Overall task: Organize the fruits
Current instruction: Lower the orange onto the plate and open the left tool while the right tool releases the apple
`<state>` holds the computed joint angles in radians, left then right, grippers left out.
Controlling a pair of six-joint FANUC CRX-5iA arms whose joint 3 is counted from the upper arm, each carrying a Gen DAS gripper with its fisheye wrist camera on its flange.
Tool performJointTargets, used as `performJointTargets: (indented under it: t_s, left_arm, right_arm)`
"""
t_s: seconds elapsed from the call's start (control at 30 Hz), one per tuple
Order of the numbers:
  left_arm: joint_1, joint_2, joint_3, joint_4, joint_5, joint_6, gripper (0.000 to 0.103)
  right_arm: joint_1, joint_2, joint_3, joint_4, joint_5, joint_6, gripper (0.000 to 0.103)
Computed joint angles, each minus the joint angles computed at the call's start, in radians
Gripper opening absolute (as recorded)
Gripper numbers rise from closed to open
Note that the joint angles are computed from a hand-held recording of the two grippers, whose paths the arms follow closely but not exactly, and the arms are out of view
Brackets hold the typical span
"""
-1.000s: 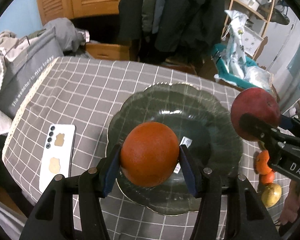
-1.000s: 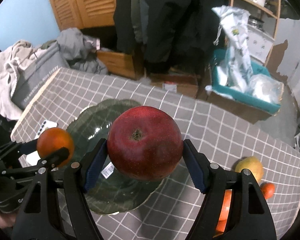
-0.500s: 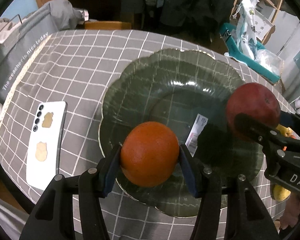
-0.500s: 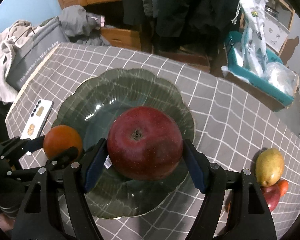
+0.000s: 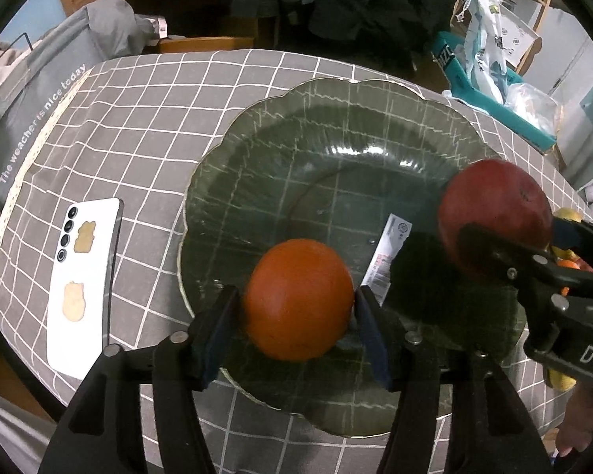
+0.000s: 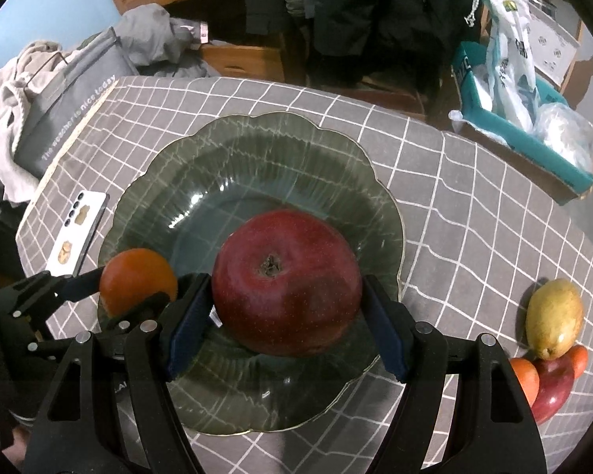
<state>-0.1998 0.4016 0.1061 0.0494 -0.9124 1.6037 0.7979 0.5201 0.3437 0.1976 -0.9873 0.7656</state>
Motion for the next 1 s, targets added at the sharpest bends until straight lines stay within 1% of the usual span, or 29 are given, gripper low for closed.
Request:
performJointTargets:
  t_s: [0.03,0.07,0.23,0.37,0.5,0.57,0.6,0.67,0.83,0.93,1.0]
  left_arm:
    - [-0.004,-0.001,0.005,-0.016,-0.002,0.011,0.078]
    - [-0.007,-0.002,0.007,-0.026,-0.001,0.017,0.080]
    - [-0.007,-0.009,0.010,-0.041,-0.006,0.027,0.080]
    - [-0.001,-0.021,-0.002,-0.030,-0.001,0.023,0.080]
    - [-0.005,-0.028,-0.002,-0.043,0.001,0.026,0.080]
    - [-0.006,-0.031,-0.002,-0.047,0.000,0.027,0.080]
    - [-0.006,-0.032,-0.003,-0.046,0.000,0.026,0.080]
    - [-0.007,-0.035,-0.004,-0.047,0.000,0.028,0.080]
    - [-0.008,-0.050,-0.011,-0.046,0.009,0.026,0.080]
    - [-0.010,-0.063,-0.016,-0.045,0.018,0.022,0.080]
    - [-0.011,-0.067,-0.017,-0.043,0.019,0.018,0.080]
  right_arm:
    - [-0.002,0.000,0.000,-0.005,0.000,-0.001,0.075]
    - [-0.003,0.000,0.000,-0.007,-0.001,-0.002,0.075]
    - [-0.010,0.005,0.010,-0.031,-0.014,0.000,0.075]
    - [-0.008,0.014,0.023,-0.033,-0.029,0.008,0.076]
    - [-0.009,0.015,0.027,-0.034,-0.034,0.009,0.076]
    - [-0.014,0.003,0.007,-0.042,0.002,-0.009,0.076]
    - [-0.023,-0.005,0.002,-0.074,0.021,0.004,0.079]
    - [-0.029,-0.010,-0.003,-0.093,0.038,0.007,0.082]
    - [-0.021,-0.010,-0.002,-0.065,0.030,0.002,0.082]
    - [-0.019,-0.033,-0.029,-0.050,0.065,-0.013,0.082]
    - [-0.012,-0.045,-0.041,-0.015,0.072,-0.032,0.082]
